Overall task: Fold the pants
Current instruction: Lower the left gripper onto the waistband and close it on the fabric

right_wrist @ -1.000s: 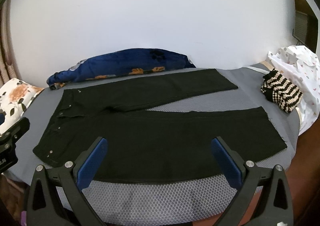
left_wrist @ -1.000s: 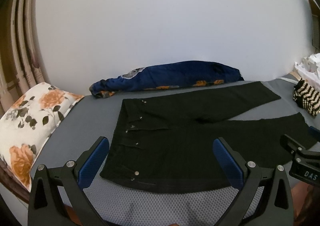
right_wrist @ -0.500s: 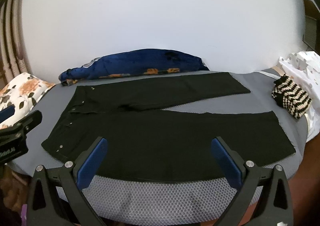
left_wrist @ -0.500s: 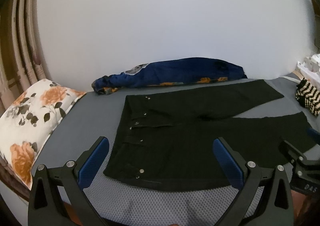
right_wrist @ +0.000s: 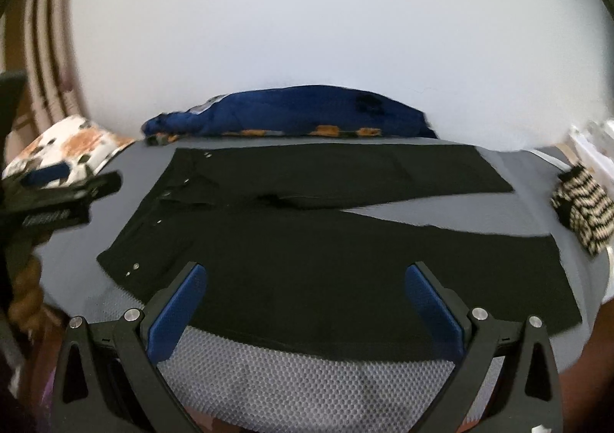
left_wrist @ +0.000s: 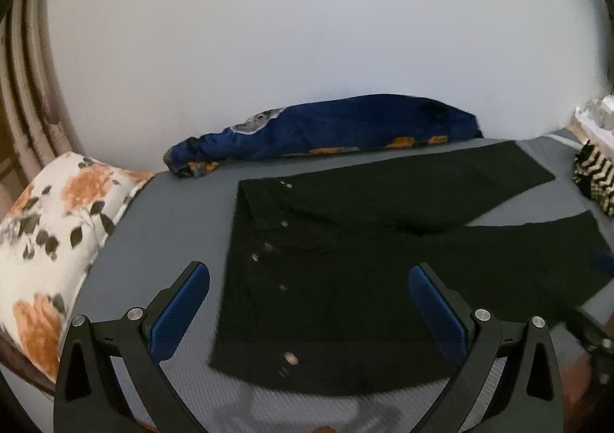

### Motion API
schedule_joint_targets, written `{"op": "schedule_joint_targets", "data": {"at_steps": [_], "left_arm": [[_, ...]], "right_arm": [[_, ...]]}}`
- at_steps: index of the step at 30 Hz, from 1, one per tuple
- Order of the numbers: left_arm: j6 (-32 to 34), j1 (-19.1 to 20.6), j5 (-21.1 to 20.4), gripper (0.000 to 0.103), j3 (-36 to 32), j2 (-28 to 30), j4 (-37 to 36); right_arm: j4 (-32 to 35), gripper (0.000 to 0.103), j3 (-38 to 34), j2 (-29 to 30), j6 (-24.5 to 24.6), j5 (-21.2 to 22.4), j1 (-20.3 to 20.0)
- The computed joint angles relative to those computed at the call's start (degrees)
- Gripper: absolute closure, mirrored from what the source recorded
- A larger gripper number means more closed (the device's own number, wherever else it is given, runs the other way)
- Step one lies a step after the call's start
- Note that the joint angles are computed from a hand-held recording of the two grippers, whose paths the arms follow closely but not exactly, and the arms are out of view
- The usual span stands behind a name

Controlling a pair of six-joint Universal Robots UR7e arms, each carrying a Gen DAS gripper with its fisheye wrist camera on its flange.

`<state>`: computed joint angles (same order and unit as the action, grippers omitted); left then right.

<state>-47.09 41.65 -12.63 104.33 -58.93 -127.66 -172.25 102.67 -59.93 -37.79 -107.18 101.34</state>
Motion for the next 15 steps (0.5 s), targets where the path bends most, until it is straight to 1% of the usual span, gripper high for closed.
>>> {"op": "schedule_joint_targets", "data": {"at_steps": [2,3,4,5,6,7,8,9,10,11,13,15], "left_arm": [[9.9,2.6,-1.1,0.000,-1.0,0.5,-8.2],[13.8,4.0,-2.3,0.000,-1.8,0.6,-10.8],[17.1,6.1,-3.9,0.000,-3.5,0.5,-11.7],[18.9,7.4,-5.4,0.000,-4.6,0.4,-12.1],[22.0,9.1,-7.3,0.000,-5.9,0.3,-14.0],[26.6,11.5,-9.6,0.000,-7.7,0.5,-17.2],[29.9,13.2,-11.4,0.000,-9.1,0.8,-19.1],[32.6,15.1,-14.1,0.000,-10.8,1.0,-20.0],[34.7,17.7,-18.3,0.000,-13.5,1.3,-18.7],[35.1,20.0,-21.4,0.000,-16.5,1.9,-15.5],[35.6,24.1,-24.4,0.001,-22.8,4.1,-10.2],[37.9,26.4,-25.3,0.004,-26.2,5.7,-10.6]], "right_arm": [[2.5,0.000,-1.9,0.9,-2.2,0.6,0.0],[3.9,0.000,-3.5,1.9,-4.2,0.6,0.2],[4.3,0.000,-4.4,2.5,-5.2,0.2,0.3],[4.9,0.000,-5.7,3.4,-6.4,-0.4,0.6],[5.6,0.000,-7.2,4.4,-7.9,-1.1,0.8],[5.9,0.000,-8.5,5.3,-9.5,-1.6,0.9],[6.0,0.000,-9.3,5.8,-10.6,-1.9,0.9],[5.7,0.000,-10.6,7.0,-12.7,-2.8,0.9],[5.6,0.000,-11.4,7.6,-13.7,-3.2,0.9],[5.2,0.000,-12.6,8.8,-15.2,-4.2,0.9],[5.1,0.000,-14.6,10.6,-16.6,-6.0,0.8],[7.2,0.000,-16.9,12.0,-15.7,-7.0,0.5]]}}
